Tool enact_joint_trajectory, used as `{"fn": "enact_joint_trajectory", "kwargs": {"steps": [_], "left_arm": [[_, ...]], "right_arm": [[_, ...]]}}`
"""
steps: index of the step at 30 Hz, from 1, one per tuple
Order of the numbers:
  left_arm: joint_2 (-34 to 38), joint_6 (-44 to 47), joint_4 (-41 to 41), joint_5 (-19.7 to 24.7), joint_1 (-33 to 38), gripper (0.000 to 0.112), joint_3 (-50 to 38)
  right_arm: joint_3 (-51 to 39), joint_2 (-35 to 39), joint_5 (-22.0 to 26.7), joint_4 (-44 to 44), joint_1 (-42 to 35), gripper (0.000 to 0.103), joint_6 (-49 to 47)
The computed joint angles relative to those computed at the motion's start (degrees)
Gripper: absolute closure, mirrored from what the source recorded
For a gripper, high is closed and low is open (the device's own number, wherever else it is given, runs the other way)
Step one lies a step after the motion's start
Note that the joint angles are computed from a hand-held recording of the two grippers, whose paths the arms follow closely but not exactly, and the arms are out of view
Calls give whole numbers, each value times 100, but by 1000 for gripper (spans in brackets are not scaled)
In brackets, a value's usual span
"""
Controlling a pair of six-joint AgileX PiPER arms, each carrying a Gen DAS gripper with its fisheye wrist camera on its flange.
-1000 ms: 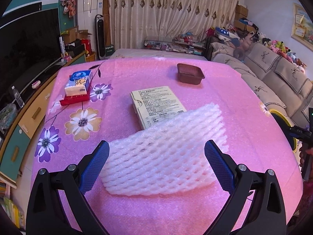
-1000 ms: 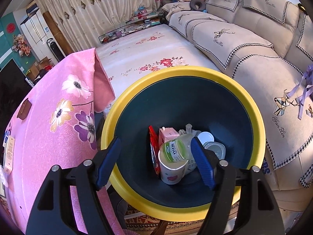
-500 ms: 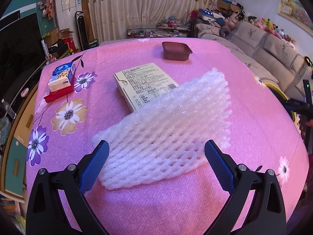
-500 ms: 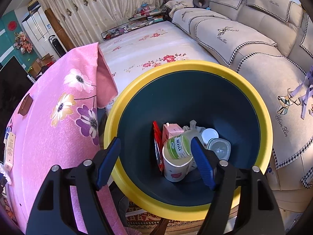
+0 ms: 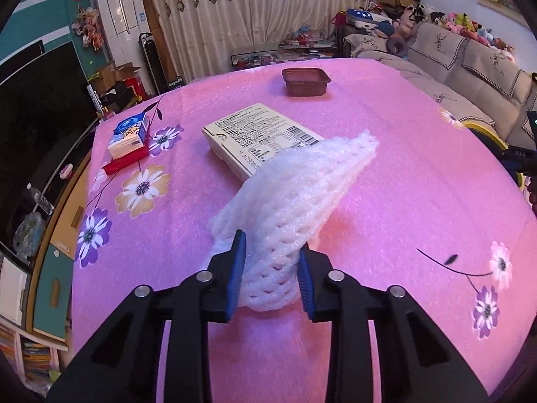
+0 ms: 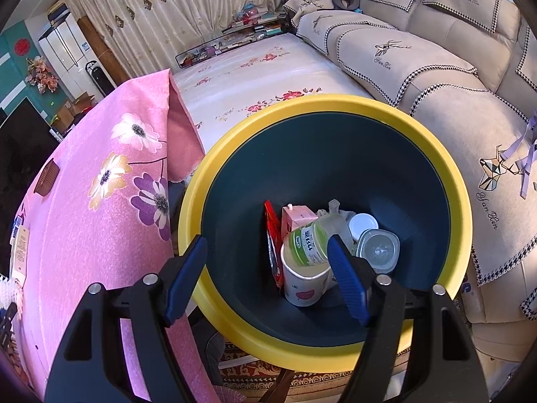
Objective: Collect trash
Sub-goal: 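Grasp the white foam fruit net with the left tool, then carry the foam net with the left tool into the bin and release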
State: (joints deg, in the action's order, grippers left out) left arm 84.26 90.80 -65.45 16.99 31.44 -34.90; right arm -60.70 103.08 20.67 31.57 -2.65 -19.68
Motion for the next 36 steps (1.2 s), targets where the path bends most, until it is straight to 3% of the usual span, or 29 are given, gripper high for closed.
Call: {"fn": "enact_joint_trajectory", "kwargs": {"steps": [5,9,12,15,20,24,27,35,36], "left_arm": [[-1037,-814,821,1132,474,87,296],[-1865,-1405,1168,1563,141,87,363],[-2049,-1902,1282,1628,-485,87,251],[-1916,-2625,1540,1343,-1527,87,34],[-1228,-4102,2272,390,-3480,87,-534],[-328,-5005,2752,136,-4505,87,-1343],[439,-6109,3616,-37,-5256,86,-2138],[2714,-7996,5040,690,-6233,86,-4933],[3073,-8167,5153,887,-6281,81,-5423]], "right_arm": [[127,-149,52,467,-144,33,-484],[355,-432,42,940,-291,33,-980],[621,-761,12,1273,-414,33,-1355],[849,-1077,-75,1256,-479,33,-1453],[1193,-1629,-254,955,-688,33,-1498],[1440,-1980,-275,1091,-1006,33,-1959],[1564,-2130,-80,1670,-1420,33,-2822],[1765,-2273,324,2504,-2448,33,-4158],[1776,-2272,375,2558,-2571,33,-4272]]}}
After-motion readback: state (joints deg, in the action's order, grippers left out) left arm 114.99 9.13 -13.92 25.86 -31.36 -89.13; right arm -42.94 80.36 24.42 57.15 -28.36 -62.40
